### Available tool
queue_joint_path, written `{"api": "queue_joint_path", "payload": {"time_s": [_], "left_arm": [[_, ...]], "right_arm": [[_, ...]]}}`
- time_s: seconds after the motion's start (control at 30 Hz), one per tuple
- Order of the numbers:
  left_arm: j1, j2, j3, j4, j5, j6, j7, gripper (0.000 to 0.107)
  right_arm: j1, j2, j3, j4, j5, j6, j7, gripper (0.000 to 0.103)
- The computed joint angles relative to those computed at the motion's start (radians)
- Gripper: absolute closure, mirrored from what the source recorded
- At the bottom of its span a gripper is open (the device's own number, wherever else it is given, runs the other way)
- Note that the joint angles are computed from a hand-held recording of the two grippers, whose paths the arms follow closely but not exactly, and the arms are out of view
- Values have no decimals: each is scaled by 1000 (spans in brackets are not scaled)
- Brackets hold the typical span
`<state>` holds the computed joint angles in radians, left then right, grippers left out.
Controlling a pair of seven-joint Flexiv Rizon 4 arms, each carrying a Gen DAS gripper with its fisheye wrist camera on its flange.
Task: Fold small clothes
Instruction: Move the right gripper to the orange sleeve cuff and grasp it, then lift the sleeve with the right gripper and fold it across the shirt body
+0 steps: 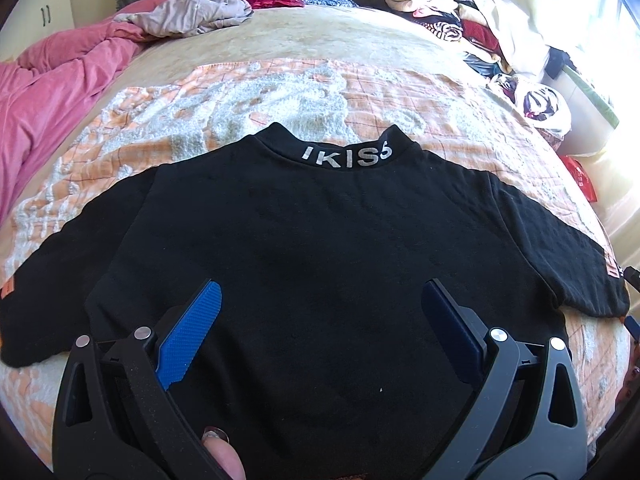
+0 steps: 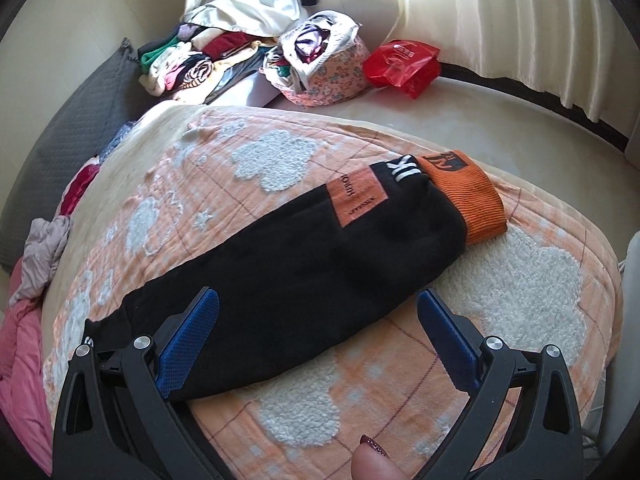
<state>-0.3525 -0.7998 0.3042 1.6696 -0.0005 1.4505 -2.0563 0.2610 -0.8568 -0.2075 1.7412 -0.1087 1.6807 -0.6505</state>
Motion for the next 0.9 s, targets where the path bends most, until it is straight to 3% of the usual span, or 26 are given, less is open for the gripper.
{"api": "queue_joint_path", "payload": {"time_s": [0.17,0.4,0.53,0.6,0.67,0.8,0.87,0.9], "left_arm": [[2,-11,-11,-21,3,-6,10,13],[21,-19,-36,-39,-7,-14,25,13],[28,-19,-43,-39,-12,-12,31,13],[27,-20,-40,-41,-12,-14,34,13],[31,-19,-43,-42,-13,-18,39,13],[67,-12,-85,-25,-25,4,62,13],[81,-9,-104,-14,-38,19,76,13],[85,-8,-109,-9,-45,24,82,13]], "right_arm": [[-53,-27,34,-41,14,-37,33,4],[-200,-77,181,-124,25,-64,53,4],[-215,-101,183,-161,33,-47,66,4],[-211,-116,169,-184,42,-37,85,13],[-198,-129,141,-203,46,-44,106,29],[-223,-148,160,-215,54,6,115,46],[-257,-157,202,-221,42,50,93,70],[-281,-164,235,-223,30,80,73,74]]}}
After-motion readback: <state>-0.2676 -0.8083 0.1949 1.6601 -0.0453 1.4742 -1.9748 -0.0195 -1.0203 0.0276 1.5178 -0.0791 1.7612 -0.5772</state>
